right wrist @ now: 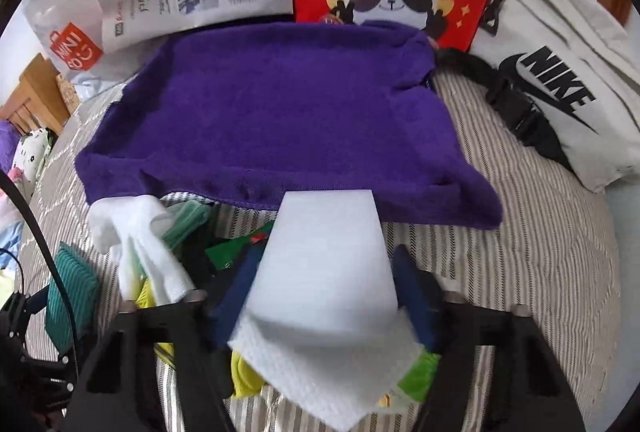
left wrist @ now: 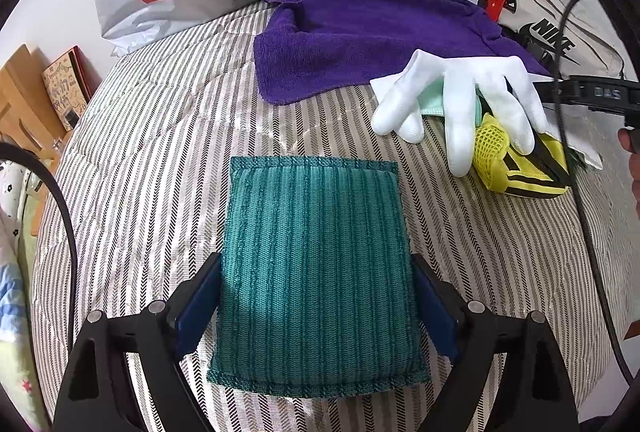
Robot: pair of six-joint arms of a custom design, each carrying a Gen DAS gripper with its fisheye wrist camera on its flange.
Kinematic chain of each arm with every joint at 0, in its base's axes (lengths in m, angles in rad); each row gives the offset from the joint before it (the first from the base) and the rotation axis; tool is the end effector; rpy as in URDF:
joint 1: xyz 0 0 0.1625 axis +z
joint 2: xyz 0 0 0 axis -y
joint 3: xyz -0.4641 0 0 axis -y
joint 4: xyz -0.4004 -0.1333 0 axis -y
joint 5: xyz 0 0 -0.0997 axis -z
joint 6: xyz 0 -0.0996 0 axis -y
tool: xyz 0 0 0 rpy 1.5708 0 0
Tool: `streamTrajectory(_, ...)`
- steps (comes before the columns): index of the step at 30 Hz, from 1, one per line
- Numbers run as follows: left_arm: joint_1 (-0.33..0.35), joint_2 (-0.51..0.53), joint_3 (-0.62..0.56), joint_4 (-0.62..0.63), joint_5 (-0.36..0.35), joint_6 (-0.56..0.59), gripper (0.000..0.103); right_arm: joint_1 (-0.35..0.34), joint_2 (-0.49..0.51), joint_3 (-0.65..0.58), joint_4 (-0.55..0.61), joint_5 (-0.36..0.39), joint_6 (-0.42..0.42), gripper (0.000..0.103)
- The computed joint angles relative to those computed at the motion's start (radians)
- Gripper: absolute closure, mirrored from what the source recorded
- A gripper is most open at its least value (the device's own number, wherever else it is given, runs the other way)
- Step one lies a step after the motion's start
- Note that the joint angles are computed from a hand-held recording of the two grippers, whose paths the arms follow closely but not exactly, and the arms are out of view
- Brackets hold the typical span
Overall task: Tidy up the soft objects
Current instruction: 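Lay the green pad on the purple towel while the right tool sets the sponge there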
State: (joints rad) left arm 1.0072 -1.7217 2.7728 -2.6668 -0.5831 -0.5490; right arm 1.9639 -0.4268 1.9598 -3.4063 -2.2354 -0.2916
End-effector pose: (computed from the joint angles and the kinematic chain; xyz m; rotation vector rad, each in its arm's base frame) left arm 0.0595 -0.3110 0.2235 -0.0107 2.2354 -0.6780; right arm 0.2794 -0.4862 -0.0906 0.7046 -2.3630 0.4179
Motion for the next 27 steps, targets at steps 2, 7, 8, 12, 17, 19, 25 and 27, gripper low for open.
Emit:
streamTrajectory(2, 0.001, 0.0, 0.0, -0.003, -0.001, 0.003, 0.014, -0.006, -0.002, -0.004, 0.017, 0.004, 0.006, 0.053)
streamTrajectory(7, 0.001, 0.004, -0.001, -0.009, -0.003, -0.003, 0.014, -0.005, -0.048, 0.045, -0.031, 0.034, -0.004, 0.053)
streamTrajectory(8, 0.002, 0.003, -0.002, -0.012, -0.007, -0.002, 0.015, -0.002, -0.058, 0.053, -0.039, 0.032, -0.006, 0.053)
streamTrajectory(12, 0.004, -0.019, -0.011, 0.002, -0.02, -0.007, 0.015, 0.01, -0.117, 0.108, -0.062, 0.051, -0.012, 0.053)
streamTrajectory(17, -0.026, -0.092, -0.024, 0.082, -0.01, -0.033, 0.015, 0.025, -0.157, 0.153, -0.1, 0.037, -0.057, 0.053)
streamTrajectory(19, -0.036, -0.117, -0.037, 0.116, -0.014, -0.04, 0.015, 0.025, -0.17, 0.168, -0.115, 0.047, -0.073, 0.053)
streamTrajectory(25, -0.046, -0.147, -0.093, 0.174, -0.012, -0.036, 0.015, 0.015, -0.186, 0.18, -0.119, 0.069, -0.096, 0.053)
streamTrajectory(27, -0.052, -0.147, -0.113, 0.186, 0.001, -0.029, 0.015, 0.011, -0.189, 0.179, -0.119, 0.078, -0.098, 0.053)
